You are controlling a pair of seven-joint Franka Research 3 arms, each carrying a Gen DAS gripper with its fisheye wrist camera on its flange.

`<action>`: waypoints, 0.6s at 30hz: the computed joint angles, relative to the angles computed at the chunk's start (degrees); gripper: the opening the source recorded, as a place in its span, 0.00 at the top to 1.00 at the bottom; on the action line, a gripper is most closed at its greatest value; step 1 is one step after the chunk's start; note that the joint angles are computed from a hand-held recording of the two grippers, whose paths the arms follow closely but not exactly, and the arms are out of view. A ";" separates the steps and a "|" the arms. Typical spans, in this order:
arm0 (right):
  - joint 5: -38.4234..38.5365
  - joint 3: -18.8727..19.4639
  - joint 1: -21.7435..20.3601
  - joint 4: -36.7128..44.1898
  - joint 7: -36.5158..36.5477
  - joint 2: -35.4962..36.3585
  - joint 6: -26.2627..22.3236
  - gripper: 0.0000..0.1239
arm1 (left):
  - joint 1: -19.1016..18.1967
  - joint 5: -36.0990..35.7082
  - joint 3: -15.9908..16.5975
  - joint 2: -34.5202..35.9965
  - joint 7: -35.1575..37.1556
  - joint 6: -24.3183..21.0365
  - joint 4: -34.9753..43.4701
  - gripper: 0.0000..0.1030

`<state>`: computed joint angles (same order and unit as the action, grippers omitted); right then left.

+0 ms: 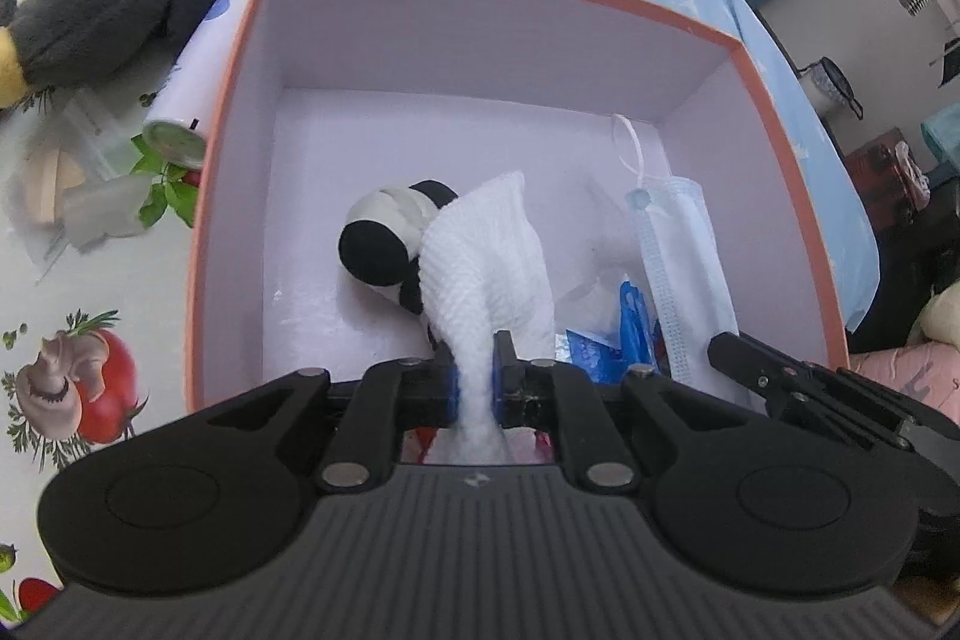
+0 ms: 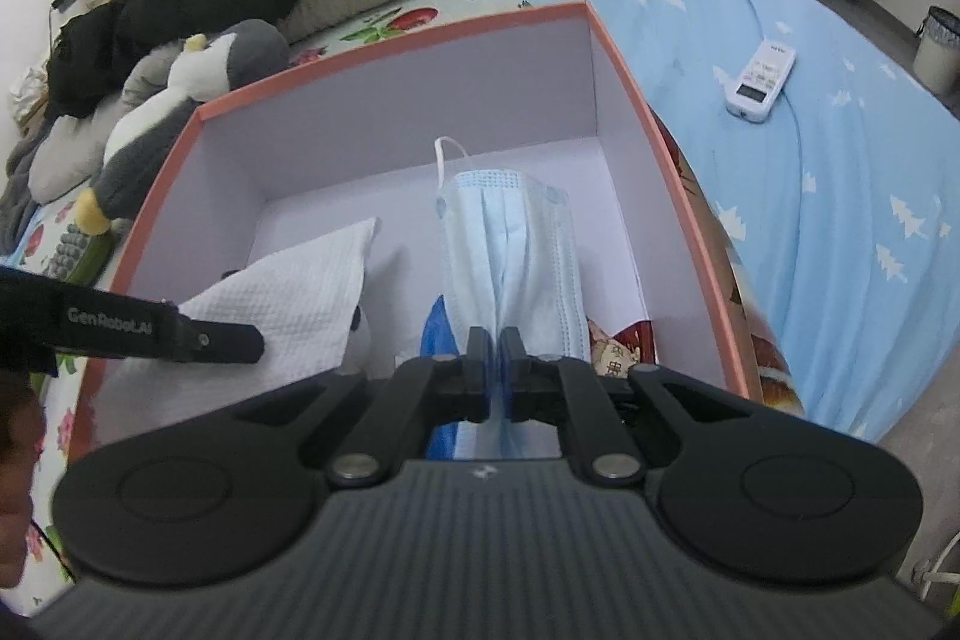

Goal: Organize soft objects
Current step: 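Open left gripper to drop the towel while right gripper drops the mask into the box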

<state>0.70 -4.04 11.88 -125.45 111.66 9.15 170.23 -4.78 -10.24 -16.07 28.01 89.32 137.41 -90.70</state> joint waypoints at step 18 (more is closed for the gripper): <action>-23.19 4.77 -4.40 -6.95 20.98 -14.04 4.46 0.73 | 2.16 -10.24 0.74 -19.15 9.14 6.99 -15.40 0.69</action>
